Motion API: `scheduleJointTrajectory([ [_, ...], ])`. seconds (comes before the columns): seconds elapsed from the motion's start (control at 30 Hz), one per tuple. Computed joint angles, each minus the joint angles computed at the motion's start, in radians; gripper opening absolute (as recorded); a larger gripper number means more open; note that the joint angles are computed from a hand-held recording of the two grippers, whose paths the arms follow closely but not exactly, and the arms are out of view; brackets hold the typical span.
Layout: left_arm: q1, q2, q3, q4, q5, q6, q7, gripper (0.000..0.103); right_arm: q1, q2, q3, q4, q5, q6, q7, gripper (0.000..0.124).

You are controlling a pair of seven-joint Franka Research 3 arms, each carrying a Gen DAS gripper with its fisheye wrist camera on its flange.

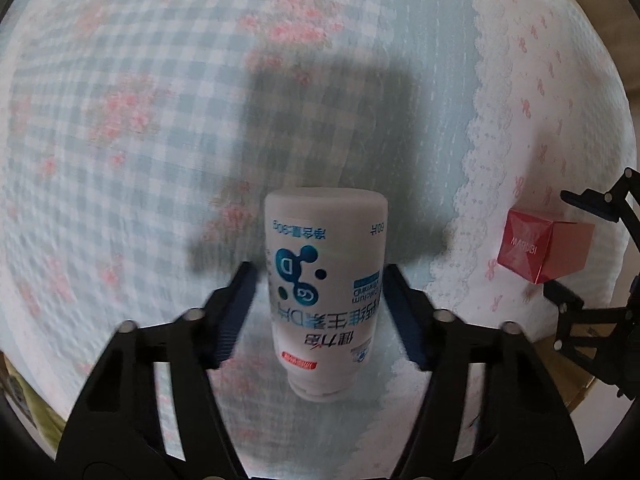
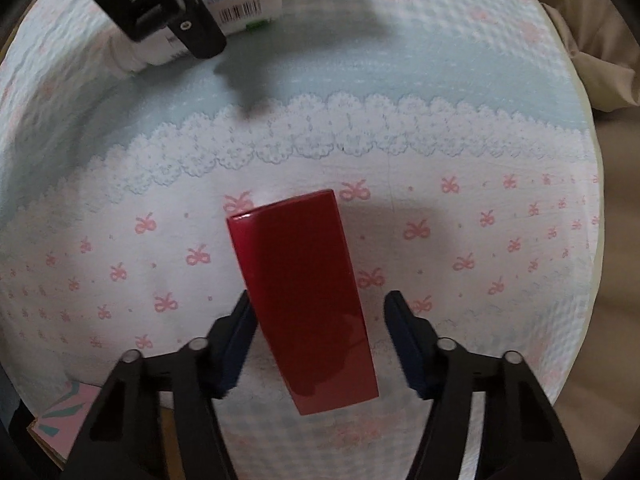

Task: Organize rigid objects
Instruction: 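Grasp the white supplement bottle with the left tool while the right tool grasps the red MARUBI box, then carry the bottle and red box into the cardboard box and open both tools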

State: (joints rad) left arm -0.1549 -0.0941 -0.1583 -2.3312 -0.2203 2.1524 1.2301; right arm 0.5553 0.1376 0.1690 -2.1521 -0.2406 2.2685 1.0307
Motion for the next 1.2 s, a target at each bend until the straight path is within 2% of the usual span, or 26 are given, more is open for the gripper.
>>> scheduleJointTrajectory([
  [0.07, -0.002, 0.008, -0.002, 0.003, -0.006, 0.006, 0.002, 0.046, -0.004, 0.011, 0.002, 0.013, 0.027, -0.018, -0.022, 0.045],
  [0.37, -0.012, 0.027, -0.015, 0.010, -0.008, 0.037, -0.022, 0.046, -0.001, 0.009, -0.001, 0.010, 0.025, -0.016, -0.028, 0.043],
  [0.53, -0.009, -0.045, 0.000, -0.028, -0.004, 0.034, -0.004, 0.046, -0.006, -0.014, -0.004, -0.003, 0.036, -0.014, 0.012, 0.042],
  [0.8, -0.028, -0.120, 0.011, -0.022, -0.012, 0.022, 0.001, 0.046, -0.032, -0.055, -0.003, 0.026, 0.162, -0.059, 0.101, 0.042],
  [1.2, -0.097, -0.292, 0.008, 0.053, -0.004, -0.061, 0.018, 0.046, -0.070, -0.244, 0.004, 0.028, 0.312, -0.198, 0.259, 0.042],
])
